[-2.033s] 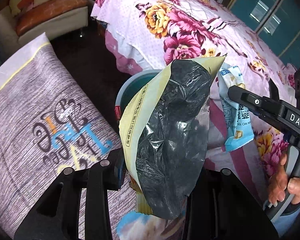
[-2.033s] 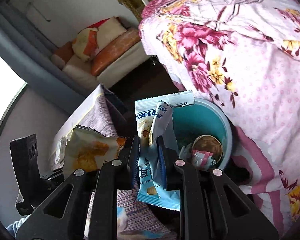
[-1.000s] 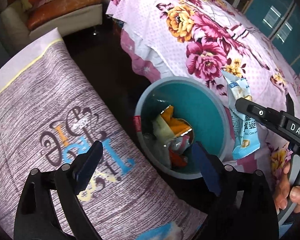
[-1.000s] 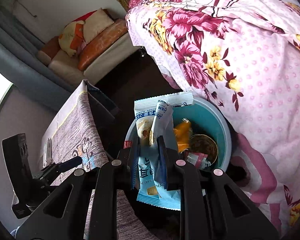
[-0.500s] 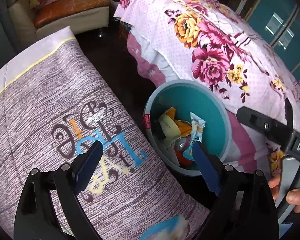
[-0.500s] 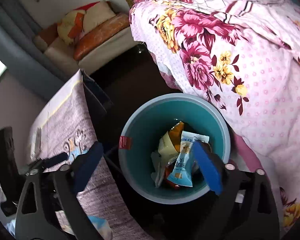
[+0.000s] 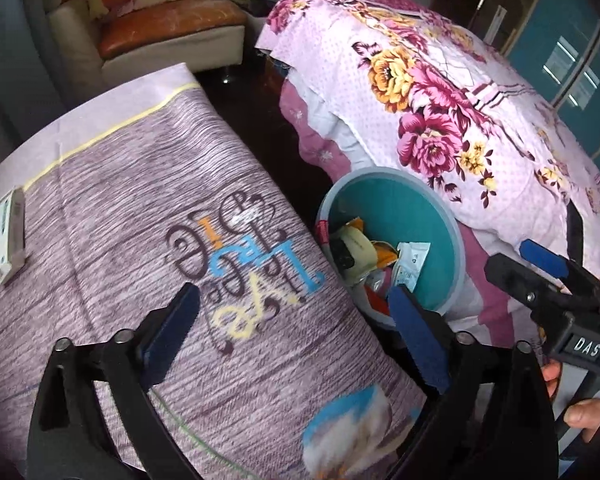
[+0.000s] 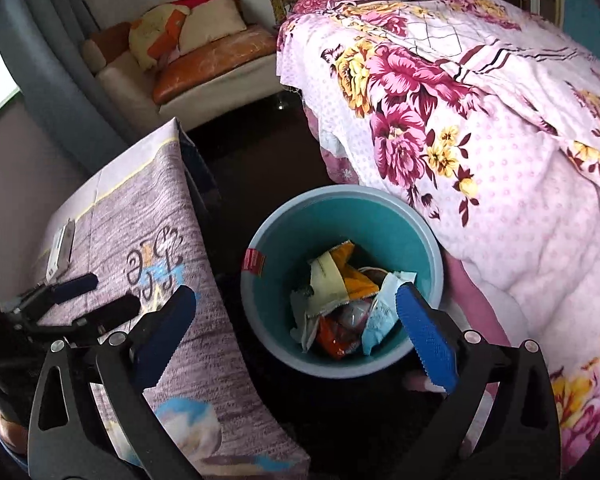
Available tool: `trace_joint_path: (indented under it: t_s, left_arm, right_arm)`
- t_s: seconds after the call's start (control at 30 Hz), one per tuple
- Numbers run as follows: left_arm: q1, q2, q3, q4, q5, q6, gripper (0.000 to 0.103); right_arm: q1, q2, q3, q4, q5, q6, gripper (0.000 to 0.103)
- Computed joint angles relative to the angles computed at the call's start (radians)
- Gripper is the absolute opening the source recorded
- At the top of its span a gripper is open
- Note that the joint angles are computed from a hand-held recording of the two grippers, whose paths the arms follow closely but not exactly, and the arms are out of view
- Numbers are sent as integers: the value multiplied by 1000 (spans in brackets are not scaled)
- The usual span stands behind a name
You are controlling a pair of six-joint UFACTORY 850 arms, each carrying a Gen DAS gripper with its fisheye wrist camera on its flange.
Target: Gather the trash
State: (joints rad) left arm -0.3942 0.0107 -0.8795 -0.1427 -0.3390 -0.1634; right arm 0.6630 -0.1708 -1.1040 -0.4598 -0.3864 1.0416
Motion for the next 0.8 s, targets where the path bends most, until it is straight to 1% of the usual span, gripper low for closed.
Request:
trace_joint_path:
  t_s: [0.03,0.1,0.17,0.27,0.3,0.47,0.63,0.8]
  left_arm:
    - [3,10,8,-9,-1,2,99]
    - [6,30,22,25,-18,-48,99]
    - [8,55,40,48,-23,-77,99]
    - [2,93,64,117,-37,-153,99]
    - [-3,103,70,162,-40,-205,99]
    - [-20,166,109,262,-49,-312,99]
    - [-24,208,138,273,-48,-333,99]
    - [-28,226,152,302,-53,-366,99]
  right_arm:
    - [7,4,2,-19,-8,17,96]
    - [36,18,11,-79,-33,70,96]
    - [46,25,15,-97,-37,86,96]
    - [69,41,26,-130,-44,111,96]
    - [80,49,29,-150,-49,128,96]
    - [111,68,34,-200,-63,171,96]
    - [139,83,33,-213,-75,184,96]
    - [158,85,26,-197,-96,160,96]
